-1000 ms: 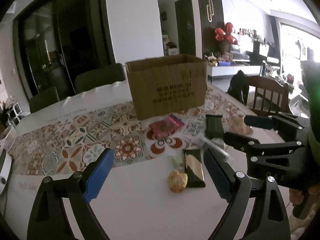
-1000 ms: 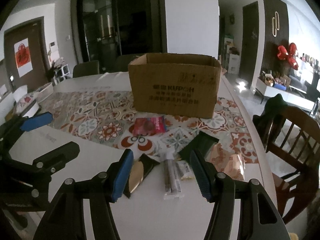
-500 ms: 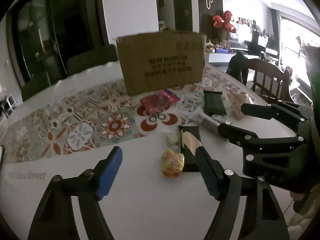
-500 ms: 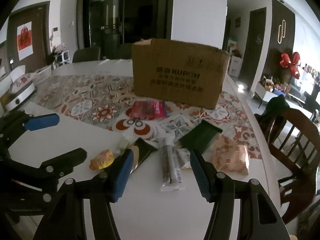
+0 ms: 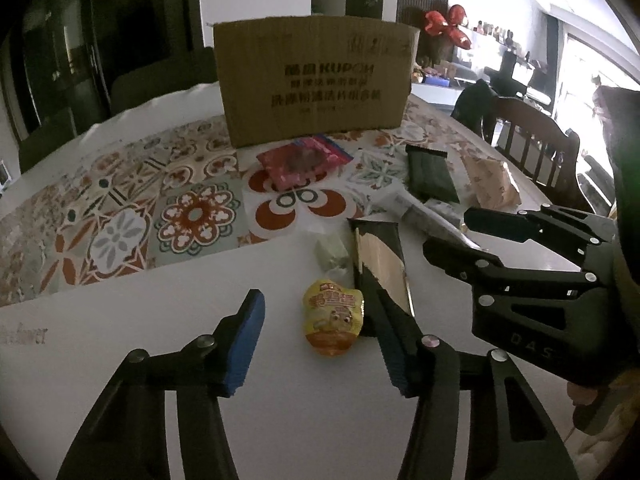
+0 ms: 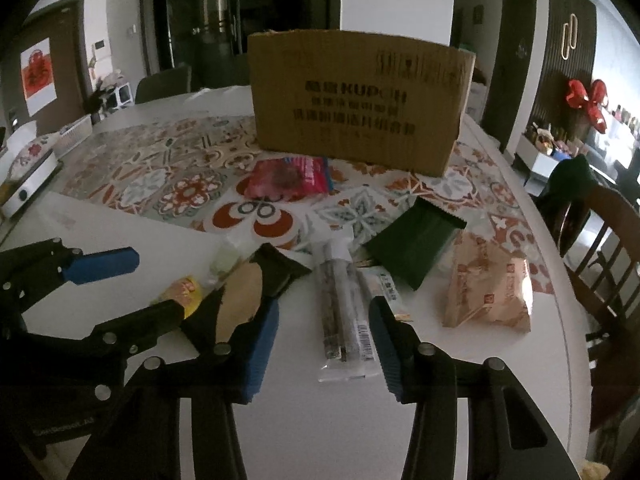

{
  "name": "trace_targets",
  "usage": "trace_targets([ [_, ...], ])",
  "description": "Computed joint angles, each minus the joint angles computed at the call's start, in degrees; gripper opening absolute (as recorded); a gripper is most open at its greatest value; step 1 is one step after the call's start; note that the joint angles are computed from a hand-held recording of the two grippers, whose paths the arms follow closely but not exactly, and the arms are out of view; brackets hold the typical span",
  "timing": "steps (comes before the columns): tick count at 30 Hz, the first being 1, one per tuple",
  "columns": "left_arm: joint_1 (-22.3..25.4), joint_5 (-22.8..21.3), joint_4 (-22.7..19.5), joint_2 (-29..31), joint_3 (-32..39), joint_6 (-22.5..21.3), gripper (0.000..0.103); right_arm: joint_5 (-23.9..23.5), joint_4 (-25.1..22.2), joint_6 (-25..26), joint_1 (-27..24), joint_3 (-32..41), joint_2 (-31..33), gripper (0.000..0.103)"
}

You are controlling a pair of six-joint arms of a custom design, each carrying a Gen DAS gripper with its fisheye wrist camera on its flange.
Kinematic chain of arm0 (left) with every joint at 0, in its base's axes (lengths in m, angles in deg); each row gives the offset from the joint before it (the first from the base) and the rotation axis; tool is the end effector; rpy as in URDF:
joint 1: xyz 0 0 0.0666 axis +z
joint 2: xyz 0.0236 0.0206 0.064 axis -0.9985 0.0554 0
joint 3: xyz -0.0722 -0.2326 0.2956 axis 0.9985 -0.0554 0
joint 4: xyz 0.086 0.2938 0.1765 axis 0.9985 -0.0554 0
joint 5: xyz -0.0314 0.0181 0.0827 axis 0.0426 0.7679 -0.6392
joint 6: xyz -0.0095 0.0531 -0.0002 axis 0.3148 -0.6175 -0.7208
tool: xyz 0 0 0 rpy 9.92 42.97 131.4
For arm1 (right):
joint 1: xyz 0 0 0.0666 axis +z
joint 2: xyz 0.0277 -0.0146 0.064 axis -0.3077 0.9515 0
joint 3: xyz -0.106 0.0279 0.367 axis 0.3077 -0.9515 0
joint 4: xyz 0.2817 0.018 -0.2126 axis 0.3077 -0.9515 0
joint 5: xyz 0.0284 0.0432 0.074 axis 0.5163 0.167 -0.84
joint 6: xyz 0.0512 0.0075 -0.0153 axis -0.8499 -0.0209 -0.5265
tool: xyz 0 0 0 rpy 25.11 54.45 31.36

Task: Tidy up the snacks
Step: 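Grasp the yellow snack pouch with the left tool while the right tool grasps the clear stick snack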

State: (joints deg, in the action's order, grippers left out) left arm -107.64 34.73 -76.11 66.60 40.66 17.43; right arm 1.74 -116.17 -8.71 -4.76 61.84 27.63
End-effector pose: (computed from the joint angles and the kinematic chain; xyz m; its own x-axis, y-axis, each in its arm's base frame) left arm 0.5684 -0.2260 0.4077 -0.5740 0.5004 -0.6482 0.6690 0.7430 -0.0188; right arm 0.5153 0.1101 0.3945 -0.7183 0.1164 -0.6859 0.1672 0.9859 -0.0078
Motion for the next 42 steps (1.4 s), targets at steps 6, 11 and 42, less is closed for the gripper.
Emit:
trace_targets([
  [6, 0.6, 2.9, -3.2, 2.3, 2.9, 2.0, 0.045, -0.9, -0.4, 0.0, -0.6, 1.1, 1.3, 0.048],
  [11, 0.7, 3.7, -4.1, 3.3, 4.1, 2.9, 0.041, -1.3, -1.0, -0.3, -1.0, 2.2, 2.3, 0.045],
  [42, 0.6, 4.0, -0.4, 0.6, 3.3, 8.2, 0.031, -2.0, 0.1, -2.7, -0.9, 1.3, 0.5, 0.021],
])
